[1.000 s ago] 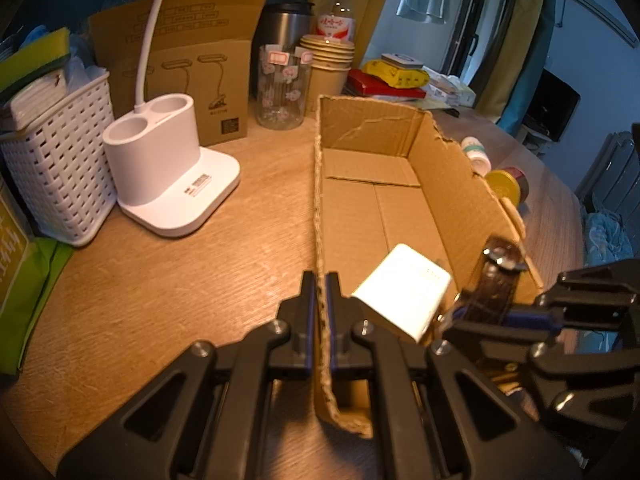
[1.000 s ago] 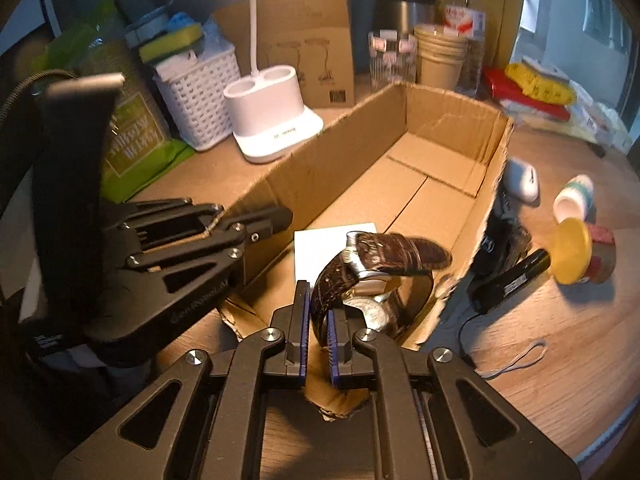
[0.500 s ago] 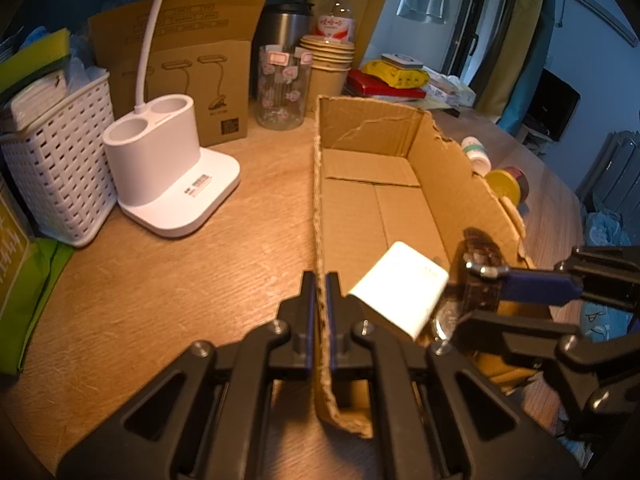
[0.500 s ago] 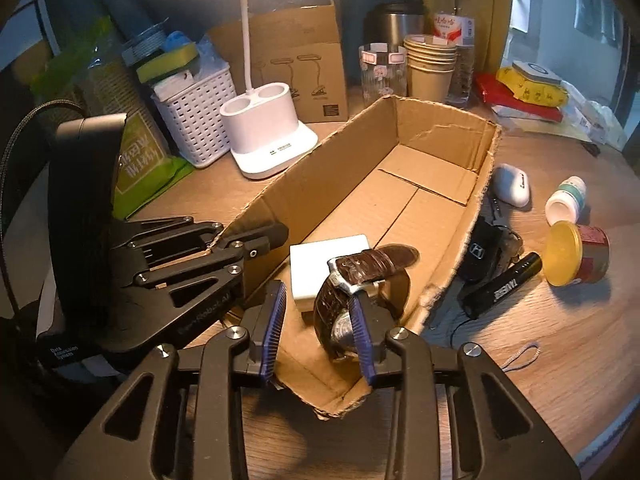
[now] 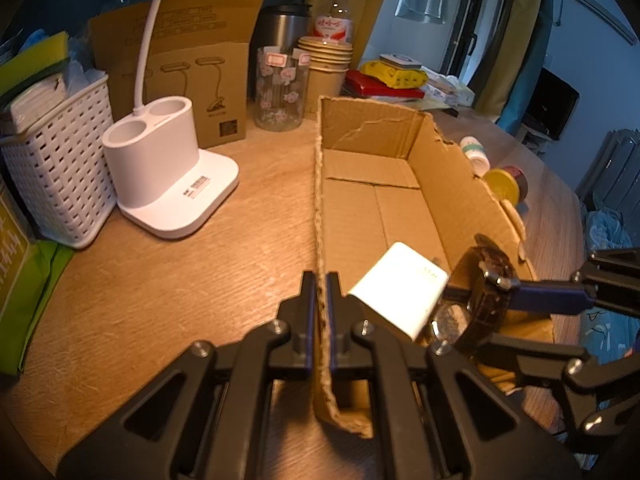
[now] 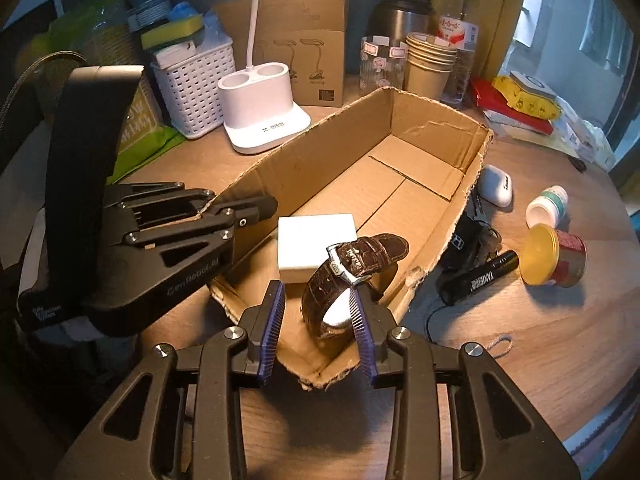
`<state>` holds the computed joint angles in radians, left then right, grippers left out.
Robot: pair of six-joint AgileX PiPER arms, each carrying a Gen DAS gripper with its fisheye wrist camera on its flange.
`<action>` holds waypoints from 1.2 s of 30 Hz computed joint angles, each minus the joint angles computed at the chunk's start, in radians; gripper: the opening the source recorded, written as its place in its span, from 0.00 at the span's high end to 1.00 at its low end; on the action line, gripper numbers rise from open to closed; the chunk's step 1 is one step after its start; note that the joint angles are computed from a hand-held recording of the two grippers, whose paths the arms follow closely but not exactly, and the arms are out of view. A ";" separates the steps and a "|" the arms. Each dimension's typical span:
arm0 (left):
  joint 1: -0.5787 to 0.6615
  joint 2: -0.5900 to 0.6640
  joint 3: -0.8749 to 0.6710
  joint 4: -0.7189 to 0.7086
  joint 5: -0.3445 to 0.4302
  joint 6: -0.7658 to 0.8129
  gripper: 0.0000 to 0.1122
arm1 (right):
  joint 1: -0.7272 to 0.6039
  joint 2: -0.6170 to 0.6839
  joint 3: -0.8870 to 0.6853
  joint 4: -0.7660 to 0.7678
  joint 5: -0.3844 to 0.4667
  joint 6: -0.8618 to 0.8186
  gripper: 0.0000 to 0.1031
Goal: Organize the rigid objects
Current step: 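Lift the wristwatch into the box beside the charger and release it, then move the right gripper to the gold-and-red can and grasp it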
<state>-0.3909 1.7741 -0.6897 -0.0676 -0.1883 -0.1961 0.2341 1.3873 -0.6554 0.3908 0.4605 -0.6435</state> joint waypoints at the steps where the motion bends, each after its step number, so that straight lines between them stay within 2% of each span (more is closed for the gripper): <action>1: 0.000 0.001 -0.002 0.004 0.000 -0.003 0.96 | 0.002 -0.008 -0.001 -0.025 0.014 0.022 0.66; 4: -0.005 -0.005 0.004 -0.014 0.000 0.009 0.96 | 0.016 -0.044 -0.017 -0.110 0.070 0.094 0.65; 6: -0.010 -0.008 0.007 -0.037 0.000 0.028 0.96 | 0.009 -0.059 -0.023 -0.110 0.099 0.082 0.62; 13: -0.008 -0.005 0.014 -0.035 -0.011 0.028 0.96 | -0.077 -0.113 0.003 -0.022 0.094 -0.015 0.54; 14: -0.008 -0.004 0.014 -0.035 -0.013 0.030 0.96 | -0.103 -0.128 0.010 0.001 0.084 -0.035 0.52; 16: -0.009 -0.004 0.015 -0.035 -0.014 0.029 0.96 | -0.156 -0.150 0.019 0.059 0.067 -0.084 0.41; 19: -0.009 -0.003 0.015 -0.039 -0.016 0.033 0.96 | -0.259 -0.181 0.025 0.178 0.042 -0.171 0.35; 25: -0.008 -0.003 0.015 -0.030 -0.015 0.026 0.96 | -0.399 -0.181 0.006 0.297 0.002 -0.255 0.35; 31: -0.008 -0.002 0.014 -0.028 -0.015 0.025 0.96 | -0.445 -0.117 0.012 0.324 -0.135 -0.272 0.34; 35: -0.008 -0.002 0.015 -0.028 -0.016 0.023 0.96 | -0.481 -0.054 0.013 0.517 -0.188 -0.480 0.32; 36: -0.008 -0.002 0.016 -0.024 -0.018 0.019 0.96 | -0.482 -0.039 0.012 0.547 -0.201 -0.515 0.29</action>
<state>-0.3993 1.7722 -0.6733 -0.0917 -0.2068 -0.1769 -0.2482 1.3480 -0.6433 0.9376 0.2594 -1.1581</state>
